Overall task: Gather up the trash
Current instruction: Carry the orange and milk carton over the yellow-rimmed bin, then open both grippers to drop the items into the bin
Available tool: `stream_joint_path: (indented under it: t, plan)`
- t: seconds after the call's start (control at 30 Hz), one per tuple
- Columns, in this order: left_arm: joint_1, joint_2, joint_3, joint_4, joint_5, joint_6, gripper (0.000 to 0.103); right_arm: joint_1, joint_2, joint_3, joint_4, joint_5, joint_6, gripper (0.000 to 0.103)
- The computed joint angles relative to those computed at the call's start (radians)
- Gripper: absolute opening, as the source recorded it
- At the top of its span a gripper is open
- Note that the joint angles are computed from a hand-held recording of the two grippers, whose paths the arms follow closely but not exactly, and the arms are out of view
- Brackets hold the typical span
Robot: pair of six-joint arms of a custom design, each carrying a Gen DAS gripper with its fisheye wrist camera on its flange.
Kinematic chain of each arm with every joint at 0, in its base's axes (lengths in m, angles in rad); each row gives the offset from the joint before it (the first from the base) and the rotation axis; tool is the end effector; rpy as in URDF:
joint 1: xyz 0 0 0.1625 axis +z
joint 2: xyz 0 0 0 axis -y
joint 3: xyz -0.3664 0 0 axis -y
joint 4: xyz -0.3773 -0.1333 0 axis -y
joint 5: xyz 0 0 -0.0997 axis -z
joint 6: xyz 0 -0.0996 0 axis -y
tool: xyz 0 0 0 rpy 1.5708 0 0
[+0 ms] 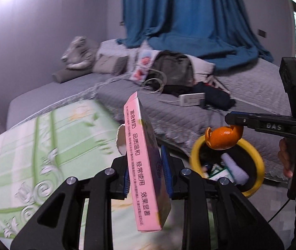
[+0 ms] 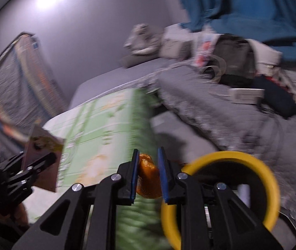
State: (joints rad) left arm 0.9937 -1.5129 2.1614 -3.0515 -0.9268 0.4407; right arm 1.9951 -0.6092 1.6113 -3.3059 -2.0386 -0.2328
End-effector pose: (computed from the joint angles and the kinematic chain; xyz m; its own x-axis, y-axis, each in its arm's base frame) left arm -0.0826 -0.4807 0.3205 -0.6685 0.2988 -0.6810 0.7214 0.4829 -0.4963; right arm 0.3429 -0.5444 0.0549 -0.8417 -0.2462 0.4804 -0.5140 0.6377 -0.5737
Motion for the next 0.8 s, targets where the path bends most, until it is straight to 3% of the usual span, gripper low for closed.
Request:
stream_joint_path:
  t: [0.1,0.2,0.33,0.4,0.47,0.5,0.53,0.6,0.7,0.8]
  plan:
    - [-0.018,0.105,-0.031,-0.044,-0.053,0.027,0.026,-0.035,-0.035,0.052,-0.093,-0.105,0.024,0.017]
    - [-0.02,0.22,-0.076,-0.072,-0.1,0.043,0.026,-0.085,-0.057,0.083,-0.117,-0.124,0.06,0.017]
    - [-0.006,0.325,-0.151,0.0,-0.146,-0.026,0.03,-0.14,-0.047,0.093,-0.143,-0.166,0.096,0.019]
    - [0.004,0.349,-0.169,0.014,-0.169,-0.051,0.038,-0.16,-0.047,0.099,-0.143,-0.172,0.099,0.022]
    - [0.008,0.355,-0.169,-0.005,-0.166,-0.085,0.075,-0.178,-0.043,0.095,-0.155,-0.189,0.105,0.026]
    - [0.011,0.354,-0.165,-0.035,-0.161,-0.106,0.08,-0.18,-0.044,0.096,-0.162,-0.194,0.107,0.032]
    - [0.012,0.351,-0.161,-0.05,-0.161,-0.118,0.08,-0.18,-0.043,0.095,-0.18,-0.206,0.106,0.046]
    - [0.021,0.33,-0.16,-0.056,-0.166,-0.132,0.08,-0.17,-0.045,0.103,-0.218,-0.225,0.087,0.056]
    - [0.029,0.285,-0.137,-0.095,-0.147,-0.143,0.089,-0.145,-0.041,0.097,-0.244,-0.272,0.066,0.058]
    - [0.034,0.213,-0.099,-0.144,-0.119,-0.129,0.095,-0.102,0.004,0.067,-0.337,-0.353,-0.004,0.077]
